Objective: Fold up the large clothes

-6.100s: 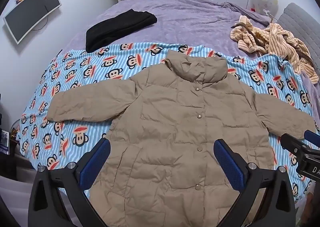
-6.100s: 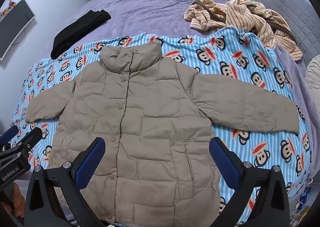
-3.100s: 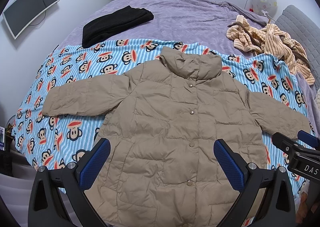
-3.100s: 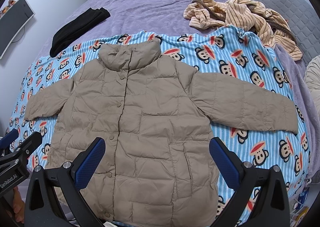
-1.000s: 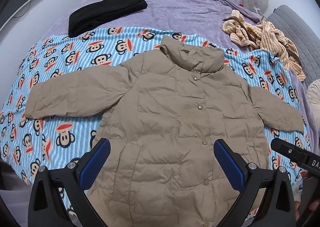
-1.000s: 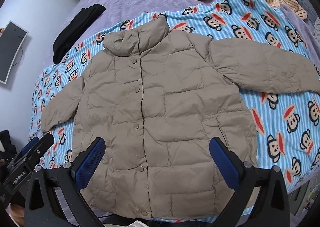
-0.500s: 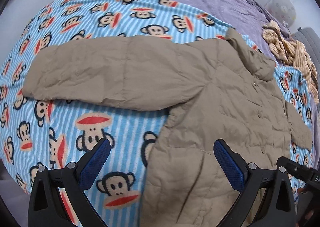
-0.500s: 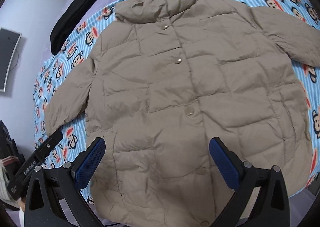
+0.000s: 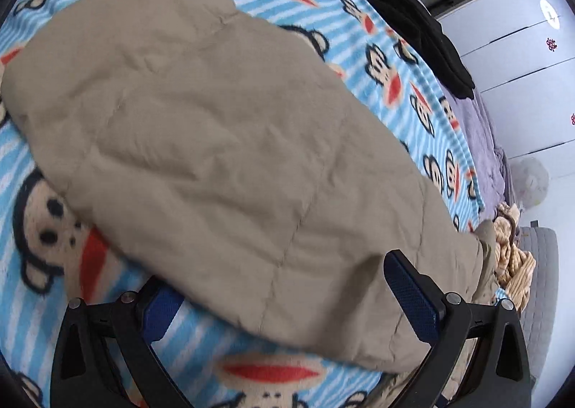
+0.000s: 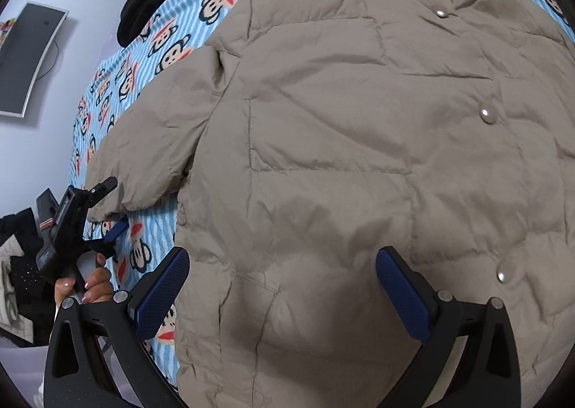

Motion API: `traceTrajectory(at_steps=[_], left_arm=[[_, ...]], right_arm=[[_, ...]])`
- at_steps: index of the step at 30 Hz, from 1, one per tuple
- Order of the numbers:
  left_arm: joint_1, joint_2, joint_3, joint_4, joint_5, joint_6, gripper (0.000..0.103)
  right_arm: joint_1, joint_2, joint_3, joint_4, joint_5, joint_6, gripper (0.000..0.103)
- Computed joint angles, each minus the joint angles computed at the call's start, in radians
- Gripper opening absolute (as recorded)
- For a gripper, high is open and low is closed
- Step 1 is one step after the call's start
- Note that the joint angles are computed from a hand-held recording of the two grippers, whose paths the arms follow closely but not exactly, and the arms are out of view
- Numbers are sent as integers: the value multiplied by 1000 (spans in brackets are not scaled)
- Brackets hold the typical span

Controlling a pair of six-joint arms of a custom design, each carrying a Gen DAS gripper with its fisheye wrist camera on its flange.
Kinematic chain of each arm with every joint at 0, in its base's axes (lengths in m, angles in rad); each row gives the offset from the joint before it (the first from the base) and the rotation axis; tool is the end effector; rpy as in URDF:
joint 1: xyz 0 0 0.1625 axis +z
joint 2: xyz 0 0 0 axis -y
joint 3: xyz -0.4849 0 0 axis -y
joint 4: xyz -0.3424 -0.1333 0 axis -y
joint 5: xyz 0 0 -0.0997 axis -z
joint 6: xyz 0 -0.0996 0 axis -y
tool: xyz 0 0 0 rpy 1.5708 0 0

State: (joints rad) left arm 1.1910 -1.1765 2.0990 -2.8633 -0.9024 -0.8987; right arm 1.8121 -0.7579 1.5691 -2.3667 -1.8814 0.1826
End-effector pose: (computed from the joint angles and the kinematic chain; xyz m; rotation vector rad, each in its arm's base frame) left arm -0.0095 -0.5499 0.3004 -0.8495 2.5268 -0.9506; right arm 0.2639 -0.6417 0.1512 0.0866 -2.8325 0.0722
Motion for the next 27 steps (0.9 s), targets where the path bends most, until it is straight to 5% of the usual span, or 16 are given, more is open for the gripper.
traceTrajectory(at_steps=[2, 3, 6, 7, 12, 14, 15, 16, 20, 27], left_arm=[[12, 24, -40, -22, 26, 47, 101], [14, 35, -65, -8, 41, 49, 87], [19, 64, -138, 71, 86, 57, 18], [19, 67, -145, 52, 88, 76, 12], [-75, 48, -143, 87, 271, 182, 9], [-123, 43, -144, 89, 329, 250, 9], [-143, 45, -146, 80, 346, 285, 9], [-165, 47, -150, 66, 363, 324, 9], [-248, 67, -167, 0, 373, 484, 9], [-324, 245, -320, -57, 206, 736, 9]], right_arm=[[0, 14, -10, -30, 11, -18, 103], [-1, 19, -15, -45, 19, -25, 103], [-1, 39, -42, -75, 41, -47, 103], [1, 44, -51, -86, 46, -58, 103], [12, 88, -108, -164, 69, -118, 101], [14, 113, -131, -207, 95, -135, 73], [12, 127, -149, -207, 120, -141, 35], [7, 145, -170, -193, 144, -134, 19], [-12, 214, -213, -176, 218, -103, 17], [-36, 265, -251, -67, 251, -60, 14]])
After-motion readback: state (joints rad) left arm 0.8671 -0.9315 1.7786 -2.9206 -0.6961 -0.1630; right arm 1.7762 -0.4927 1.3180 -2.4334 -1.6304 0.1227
